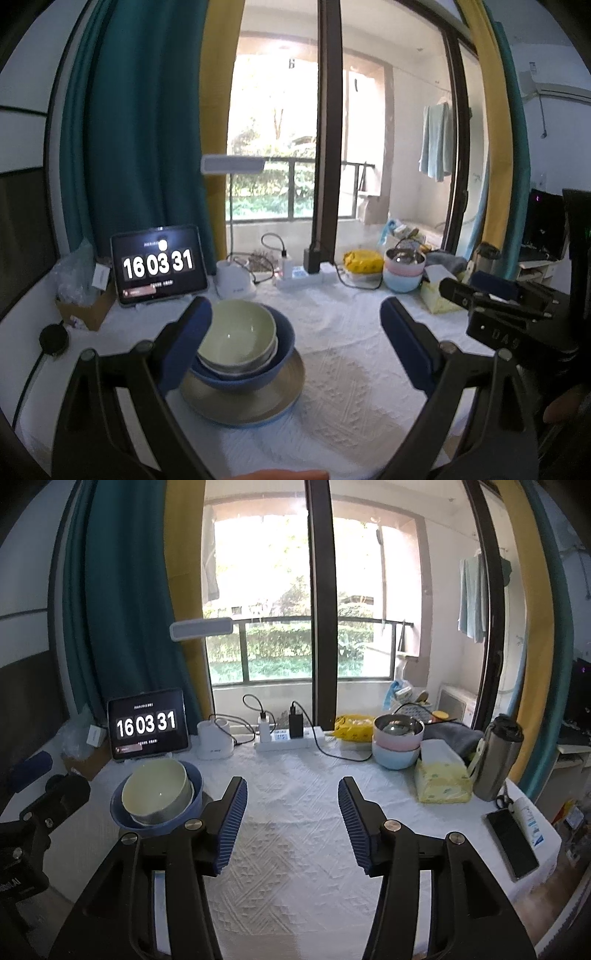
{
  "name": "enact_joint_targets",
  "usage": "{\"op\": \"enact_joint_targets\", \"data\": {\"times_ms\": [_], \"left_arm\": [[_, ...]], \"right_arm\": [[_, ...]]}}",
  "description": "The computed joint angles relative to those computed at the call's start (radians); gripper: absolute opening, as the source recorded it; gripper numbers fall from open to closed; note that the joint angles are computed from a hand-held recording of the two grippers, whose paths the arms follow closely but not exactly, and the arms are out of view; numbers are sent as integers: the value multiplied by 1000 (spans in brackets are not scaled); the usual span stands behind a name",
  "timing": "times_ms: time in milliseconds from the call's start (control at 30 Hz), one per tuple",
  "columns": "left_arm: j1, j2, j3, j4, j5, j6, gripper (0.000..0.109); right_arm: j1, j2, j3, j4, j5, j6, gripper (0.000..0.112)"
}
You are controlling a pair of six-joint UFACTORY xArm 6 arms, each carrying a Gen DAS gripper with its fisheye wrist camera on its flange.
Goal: Organize plates and bowls
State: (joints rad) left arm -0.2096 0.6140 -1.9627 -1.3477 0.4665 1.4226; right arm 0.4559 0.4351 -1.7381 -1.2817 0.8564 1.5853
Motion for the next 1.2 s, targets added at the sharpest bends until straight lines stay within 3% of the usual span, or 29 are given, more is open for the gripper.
{"op": "enact_joint_targets", "data": {"times_ms": [267,1200], "left_arm": [[7,-68,52,-125,4,132,94],[19,-67,48,-112,-3,95,94]], "right_arm": [[20,-28,8,-30,34,9,55],[47,-66,42,-69,73,35,55]]}}
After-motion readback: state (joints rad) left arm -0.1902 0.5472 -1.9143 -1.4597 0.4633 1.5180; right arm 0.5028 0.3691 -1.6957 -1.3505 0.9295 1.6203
